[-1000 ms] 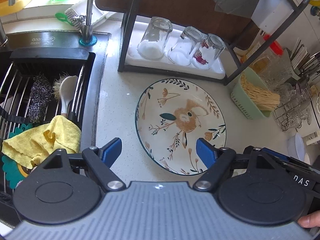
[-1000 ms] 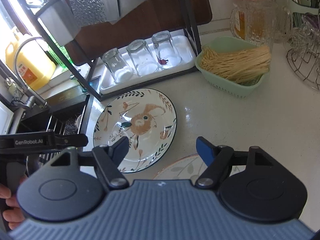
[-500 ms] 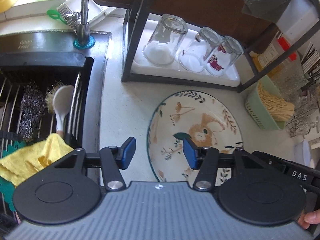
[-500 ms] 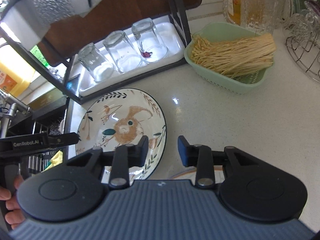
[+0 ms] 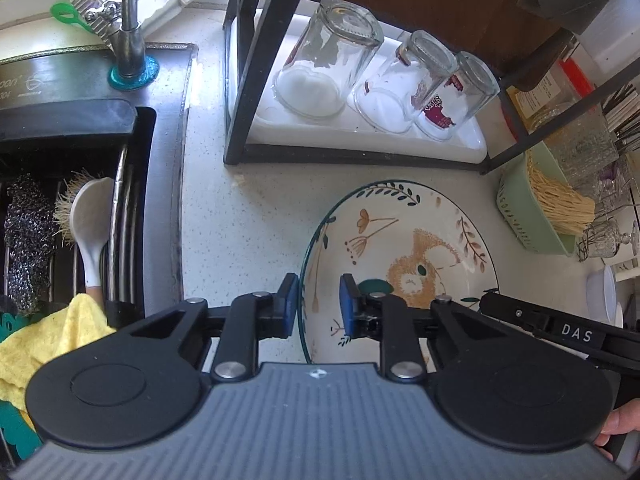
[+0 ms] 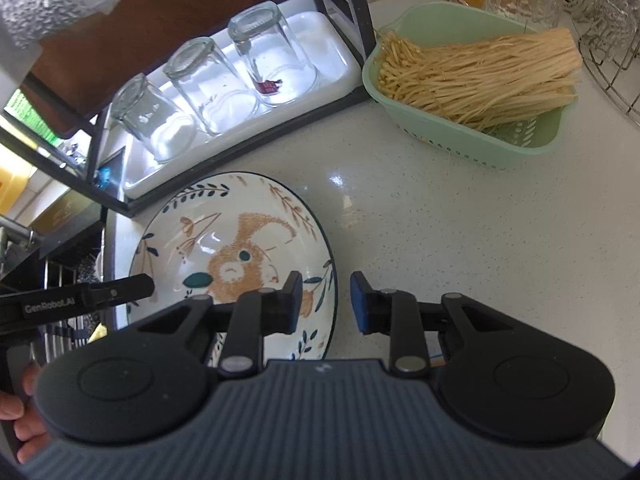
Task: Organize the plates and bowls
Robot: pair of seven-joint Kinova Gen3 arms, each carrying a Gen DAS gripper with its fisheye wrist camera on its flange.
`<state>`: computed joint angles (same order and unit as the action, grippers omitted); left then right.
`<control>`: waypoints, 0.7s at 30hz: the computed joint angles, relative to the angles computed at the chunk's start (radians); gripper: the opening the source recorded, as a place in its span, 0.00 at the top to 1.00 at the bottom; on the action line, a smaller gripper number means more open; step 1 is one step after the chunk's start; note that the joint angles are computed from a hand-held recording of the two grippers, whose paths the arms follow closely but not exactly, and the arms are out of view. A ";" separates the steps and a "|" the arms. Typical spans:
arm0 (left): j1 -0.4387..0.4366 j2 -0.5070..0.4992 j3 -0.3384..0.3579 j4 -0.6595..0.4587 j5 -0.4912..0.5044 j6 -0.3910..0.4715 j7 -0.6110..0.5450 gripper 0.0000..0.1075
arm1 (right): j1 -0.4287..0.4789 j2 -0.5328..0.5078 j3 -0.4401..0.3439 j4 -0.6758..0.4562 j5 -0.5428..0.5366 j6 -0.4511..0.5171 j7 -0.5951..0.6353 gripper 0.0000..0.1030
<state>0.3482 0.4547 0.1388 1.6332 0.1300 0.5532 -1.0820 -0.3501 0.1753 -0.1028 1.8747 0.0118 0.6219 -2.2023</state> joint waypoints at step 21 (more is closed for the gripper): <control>-0.072 0.022 0.051 0.037 0.133 -0.047 -0.138 0.76 | 0.030 0.054 -0.012 -0.036 -0.096 0.026 0.089 0.79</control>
<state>0.2761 0.4765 0.1898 1.6702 0.2631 0.5064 -1.2198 -0.3203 0.2291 -0.1147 1.8388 -0.0843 0.6482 -2.1132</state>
